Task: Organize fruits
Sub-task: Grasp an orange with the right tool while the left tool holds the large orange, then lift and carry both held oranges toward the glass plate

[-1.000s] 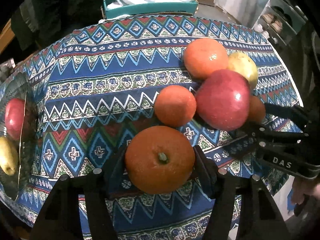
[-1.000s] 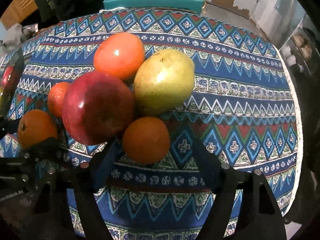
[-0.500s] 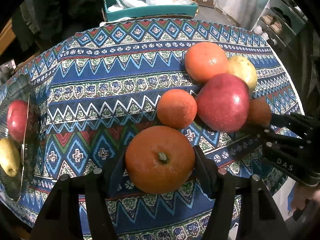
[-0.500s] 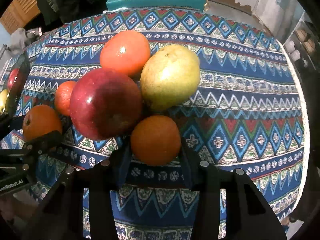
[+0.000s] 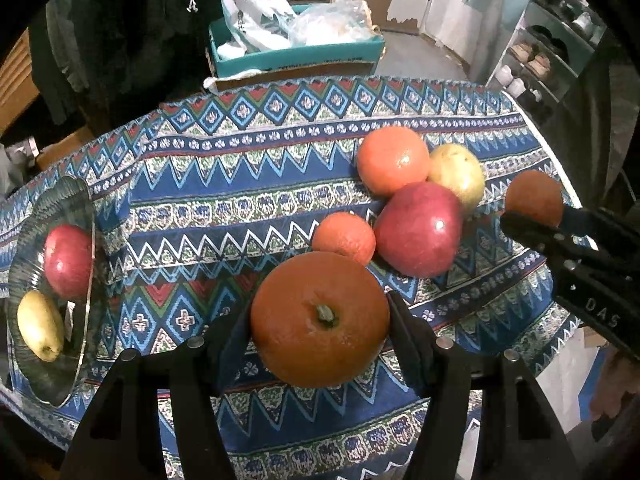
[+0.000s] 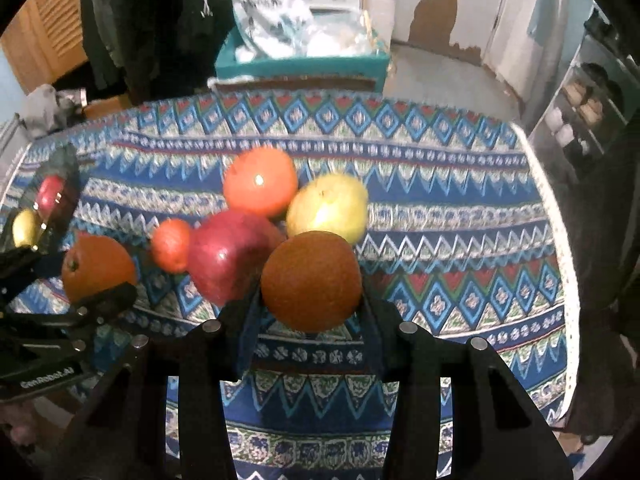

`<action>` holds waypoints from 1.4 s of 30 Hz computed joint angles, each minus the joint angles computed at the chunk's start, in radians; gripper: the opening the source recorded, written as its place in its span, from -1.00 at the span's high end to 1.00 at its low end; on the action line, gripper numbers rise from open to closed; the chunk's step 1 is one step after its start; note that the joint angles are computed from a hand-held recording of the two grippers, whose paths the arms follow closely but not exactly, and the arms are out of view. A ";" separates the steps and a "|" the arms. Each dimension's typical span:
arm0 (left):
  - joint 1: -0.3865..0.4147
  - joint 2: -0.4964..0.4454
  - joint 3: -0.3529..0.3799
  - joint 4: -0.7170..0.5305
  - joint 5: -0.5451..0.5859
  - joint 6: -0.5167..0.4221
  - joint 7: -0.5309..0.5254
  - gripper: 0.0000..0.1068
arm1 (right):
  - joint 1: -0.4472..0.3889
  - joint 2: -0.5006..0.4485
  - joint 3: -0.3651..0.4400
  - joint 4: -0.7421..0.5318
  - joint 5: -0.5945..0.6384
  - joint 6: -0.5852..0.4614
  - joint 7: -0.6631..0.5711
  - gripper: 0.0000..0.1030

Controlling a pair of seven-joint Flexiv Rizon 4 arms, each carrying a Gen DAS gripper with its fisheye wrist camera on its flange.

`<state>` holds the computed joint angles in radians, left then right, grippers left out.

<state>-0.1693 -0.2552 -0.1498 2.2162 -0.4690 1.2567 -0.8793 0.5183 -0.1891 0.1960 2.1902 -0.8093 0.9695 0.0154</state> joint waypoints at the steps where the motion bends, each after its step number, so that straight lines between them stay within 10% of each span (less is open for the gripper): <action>1: 0.002 0.008 -0.004 0.004 -0.007 0.008 0.008 -0.23 | 0.004 0.008 -0.001 -0.003 -0.013 -0.009 0.007 0.15; 42: -0.088 0.196 0.049 0.029 -0.455 0.050 0.335 -0.23 | 0.010 0.100 0.043 -0.125 -0.290 -0.190 0.106 0.15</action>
<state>-0.2577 -0.0588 -0.1004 2.2453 -0.9243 1.3067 -0.5441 0.5281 -0.0893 0.2392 2.0652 -1.0992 0.7799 0.1214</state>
